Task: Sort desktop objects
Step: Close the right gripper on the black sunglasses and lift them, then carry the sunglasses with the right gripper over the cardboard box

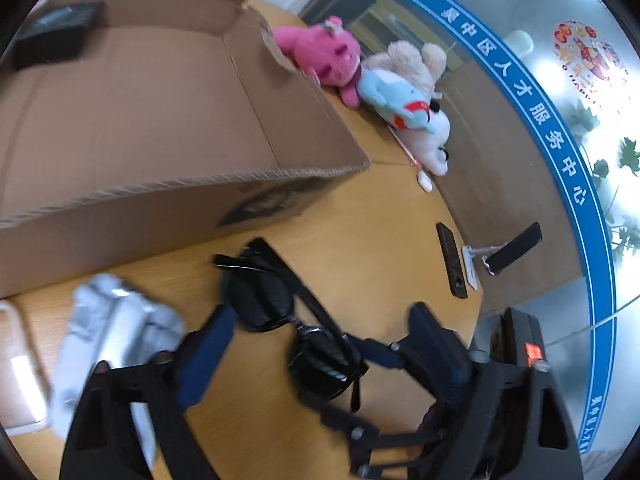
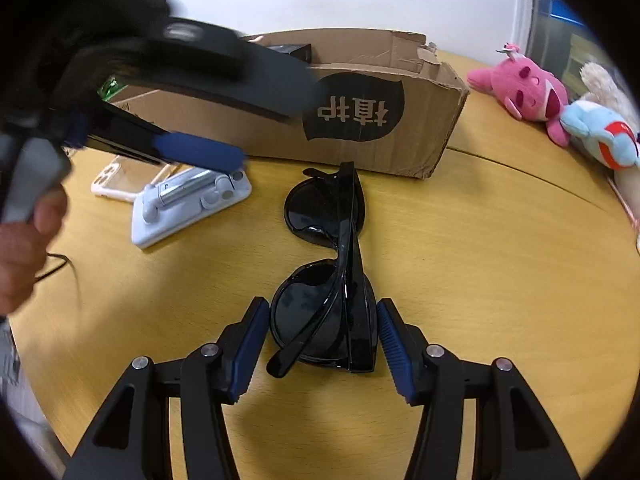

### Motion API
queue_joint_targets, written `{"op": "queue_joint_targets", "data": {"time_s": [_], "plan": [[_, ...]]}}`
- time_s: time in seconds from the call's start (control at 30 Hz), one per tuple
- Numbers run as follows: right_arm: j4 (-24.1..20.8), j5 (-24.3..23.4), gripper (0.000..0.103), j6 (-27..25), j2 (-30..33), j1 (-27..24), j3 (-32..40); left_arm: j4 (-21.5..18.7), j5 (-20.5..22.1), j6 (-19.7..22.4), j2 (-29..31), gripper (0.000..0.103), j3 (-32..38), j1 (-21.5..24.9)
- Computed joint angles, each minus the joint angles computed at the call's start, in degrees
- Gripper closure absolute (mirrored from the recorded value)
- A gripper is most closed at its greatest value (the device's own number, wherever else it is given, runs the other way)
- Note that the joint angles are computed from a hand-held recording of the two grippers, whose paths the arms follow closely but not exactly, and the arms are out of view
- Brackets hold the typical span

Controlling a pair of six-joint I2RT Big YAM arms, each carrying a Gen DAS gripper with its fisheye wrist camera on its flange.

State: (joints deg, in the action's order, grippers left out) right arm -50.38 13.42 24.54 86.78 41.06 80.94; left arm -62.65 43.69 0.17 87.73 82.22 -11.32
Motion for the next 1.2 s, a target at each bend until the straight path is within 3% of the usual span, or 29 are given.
{"op": "queue_joint_targets", "data": {"time_s": [0.1, 0.17, 0.33, 0.57, 0.7, 0.77, 1.0, 1.13, 1.2], "plan": [[2.28, -1.63, 0.048, 1.58, -0.74, -0.1, -1.37, -1.58, 2.43, -0.12, 2.29, 0.04, 0.82, -1.46], [3.91, -2.92, 0.048, 2.8, -1.3, -0.13, -2.36, -2.43, 1.87, -0.14, 3.4, 0.045, 1.07, -2.55], [5.58, -2.59, 0.049, 4.08, -1.73, 0.29, -3.3, -3.06, -0.06, 0.15, 3.67, 0.081, 0.19, -3.12], [5.74, 0.43, 0.049, 2.95, -2.78, 1.56, -1.42, -2.77, 0.65, 1.25, 0.14, 0.084, 1.44, -1.89], [6.43, 4.18, 0.049, 0.66, -3.5, 2.87, 1.41, -6.16, 0.98, 4.33, -0.87, 0.084, 6.23, -0.11], [6.13, 6.34, 0.049, -1.86, -2.74, 3.27, 4.41, -7.74, 0.38, 5.45, -0.63, 0.084, 10.29, 0.78], [8.75, 6.24, 0.049, -9.48, 3.15, 1.07, 17.76, -12.9, -1.33, 7.69, 4.6, 0.086, 28.93, 4.51], [8.35, 4.72, 0.049, -13.14, 8.62, -0.58, 28.55, -19.66, -1.43, 9.01, 12.79, 0.087, 46.39, 6.32], [7.24, 3.57, 0.049, -14.11, 11.53, -1.73, 33.97, -24.96, -2.17, 10.11, 19.67, 0.087, 59.64, 6.81]]}}
